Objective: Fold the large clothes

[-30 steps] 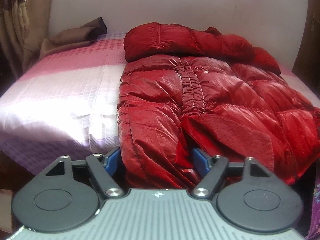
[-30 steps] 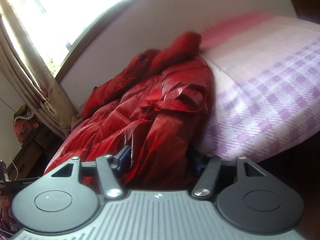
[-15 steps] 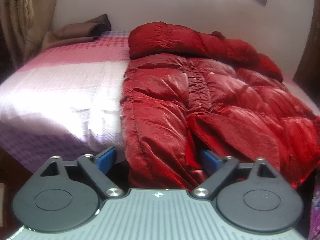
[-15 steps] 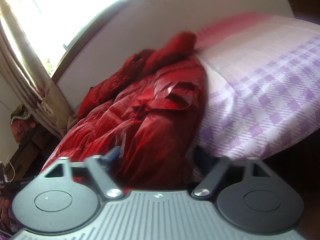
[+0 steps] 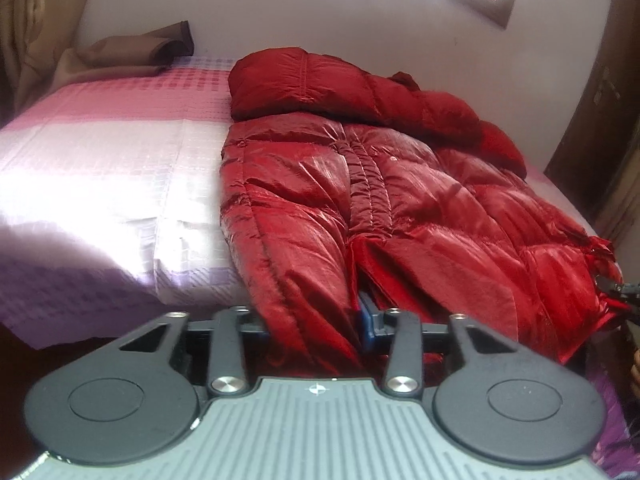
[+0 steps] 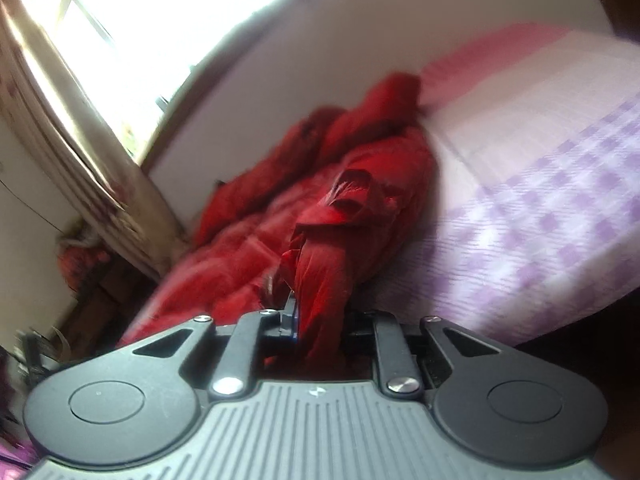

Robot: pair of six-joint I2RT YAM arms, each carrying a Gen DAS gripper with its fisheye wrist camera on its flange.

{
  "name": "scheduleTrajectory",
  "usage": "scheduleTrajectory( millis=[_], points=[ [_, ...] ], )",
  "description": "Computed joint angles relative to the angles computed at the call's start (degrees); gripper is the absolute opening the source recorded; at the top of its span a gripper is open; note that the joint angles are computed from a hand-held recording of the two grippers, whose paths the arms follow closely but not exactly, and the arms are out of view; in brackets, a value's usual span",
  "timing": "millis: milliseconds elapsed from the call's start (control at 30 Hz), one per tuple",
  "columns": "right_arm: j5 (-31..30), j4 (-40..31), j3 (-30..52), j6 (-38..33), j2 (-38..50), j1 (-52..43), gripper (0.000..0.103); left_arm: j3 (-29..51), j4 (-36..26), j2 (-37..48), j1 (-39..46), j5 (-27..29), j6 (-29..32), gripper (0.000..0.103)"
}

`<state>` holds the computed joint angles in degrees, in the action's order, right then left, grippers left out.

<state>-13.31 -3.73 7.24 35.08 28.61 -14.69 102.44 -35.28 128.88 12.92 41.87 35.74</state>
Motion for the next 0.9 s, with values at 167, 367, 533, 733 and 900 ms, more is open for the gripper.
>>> scheduleTrajectory(
  millis=[167, 367, 533, 733, 900],
  points=[
    [-5.87, -1.47, -2.61, 0.72, -2.82, -5.35, 0.039, 3.69, -2.66, 2.63, 0.64, -0.18, -1.21, 0.087],
    [-7.95, 7.0, -4.54, 2.7, 3.64, -4.57, 0.038, 16.64, -16.37, 11.07, 0.23, 1.87, 0.36, 0.063],
    [-6.73, 10.78, -4.28, 3.26, 5.77, -1.91, 0.017, 12.79, -14.37, 8.16, 0.84, 4.64, 0.39, 0.025],
    [-14.26, 9.09, -4.42, 8.67, -3.91, -5.54, 0.014, 2.82, -3.92, 0.83, 1.32, 5.62, -3.45, 0.022],
    [-16.16, 14.46, -5.27, 14.37, -1.99, -6.59, 0.014, 3.35, -3.73, 0.08, 1.6, 6.71, -8.0, 0.021]
  ],
)
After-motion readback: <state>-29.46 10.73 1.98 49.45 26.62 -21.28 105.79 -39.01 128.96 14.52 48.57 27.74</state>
